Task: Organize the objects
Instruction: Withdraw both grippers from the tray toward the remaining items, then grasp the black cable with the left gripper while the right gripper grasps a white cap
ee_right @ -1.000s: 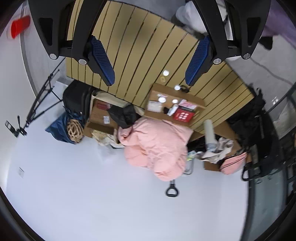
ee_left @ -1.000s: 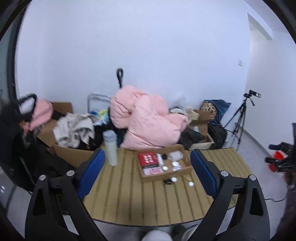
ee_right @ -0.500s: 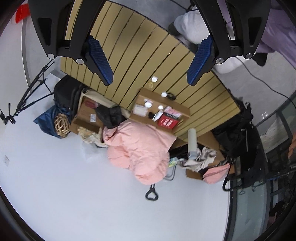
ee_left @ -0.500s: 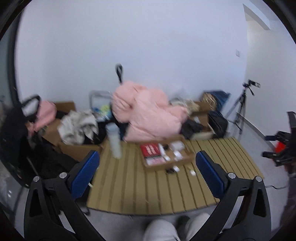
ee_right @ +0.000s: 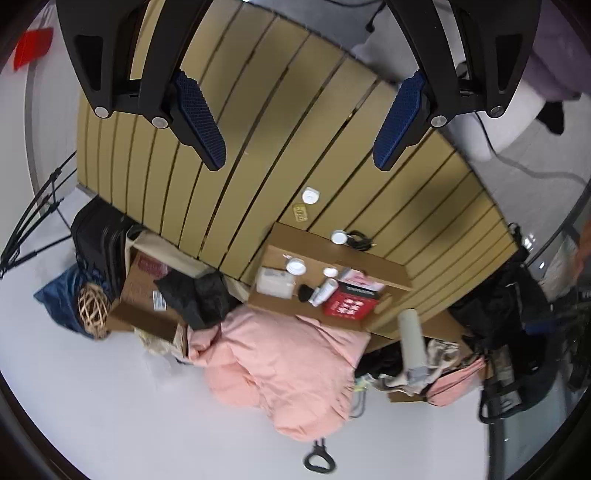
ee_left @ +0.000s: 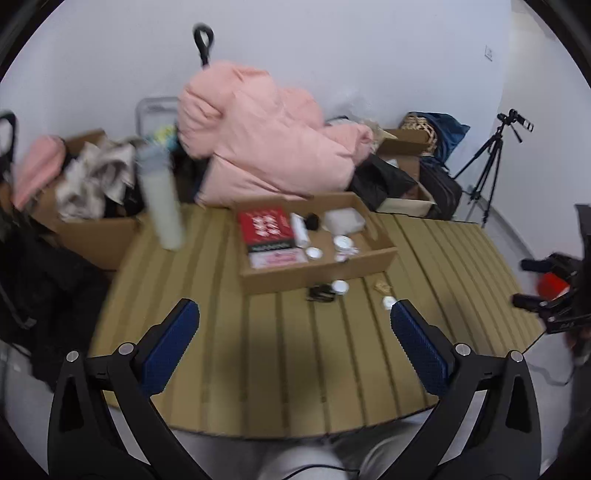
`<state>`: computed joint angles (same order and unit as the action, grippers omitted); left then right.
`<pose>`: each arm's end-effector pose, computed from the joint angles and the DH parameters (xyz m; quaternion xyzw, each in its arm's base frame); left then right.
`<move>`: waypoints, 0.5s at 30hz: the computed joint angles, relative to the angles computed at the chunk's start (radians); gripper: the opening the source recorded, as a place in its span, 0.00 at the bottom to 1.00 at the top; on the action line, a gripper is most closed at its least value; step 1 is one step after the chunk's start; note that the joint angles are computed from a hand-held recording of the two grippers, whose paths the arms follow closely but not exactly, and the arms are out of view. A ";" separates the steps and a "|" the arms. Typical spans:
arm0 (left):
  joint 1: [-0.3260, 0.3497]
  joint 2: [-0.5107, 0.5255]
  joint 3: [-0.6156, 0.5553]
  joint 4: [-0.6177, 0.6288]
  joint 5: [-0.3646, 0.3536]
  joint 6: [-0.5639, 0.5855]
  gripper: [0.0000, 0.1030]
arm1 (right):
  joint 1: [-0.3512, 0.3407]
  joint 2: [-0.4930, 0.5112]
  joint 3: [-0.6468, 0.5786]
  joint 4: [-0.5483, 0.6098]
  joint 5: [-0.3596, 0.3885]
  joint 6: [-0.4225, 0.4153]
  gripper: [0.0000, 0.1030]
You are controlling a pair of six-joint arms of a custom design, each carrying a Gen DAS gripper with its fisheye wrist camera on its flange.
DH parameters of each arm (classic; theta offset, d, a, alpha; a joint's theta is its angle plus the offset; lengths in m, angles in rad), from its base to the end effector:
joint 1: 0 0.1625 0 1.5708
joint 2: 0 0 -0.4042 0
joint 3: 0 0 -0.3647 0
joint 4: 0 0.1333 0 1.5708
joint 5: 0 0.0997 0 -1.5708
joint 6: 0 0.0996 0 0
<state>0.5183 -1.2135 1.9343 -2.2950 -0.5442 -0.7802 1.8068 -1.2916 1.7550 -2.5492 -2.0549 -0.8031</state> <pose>-0.3393 -0.4451 0.2492 0.1174 0.8632 -0.3905 0.2977 0.2173 -0.5317 0.3604 0.4131 -0.8453 0.1725 0.2917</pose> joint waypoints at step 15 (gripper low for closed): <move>0.311 0.507 -0.281 -0.472 -0.220 0.380 0.70 | -0.143 0.425 -0.168 -0.209 0.026 -0.008 0.61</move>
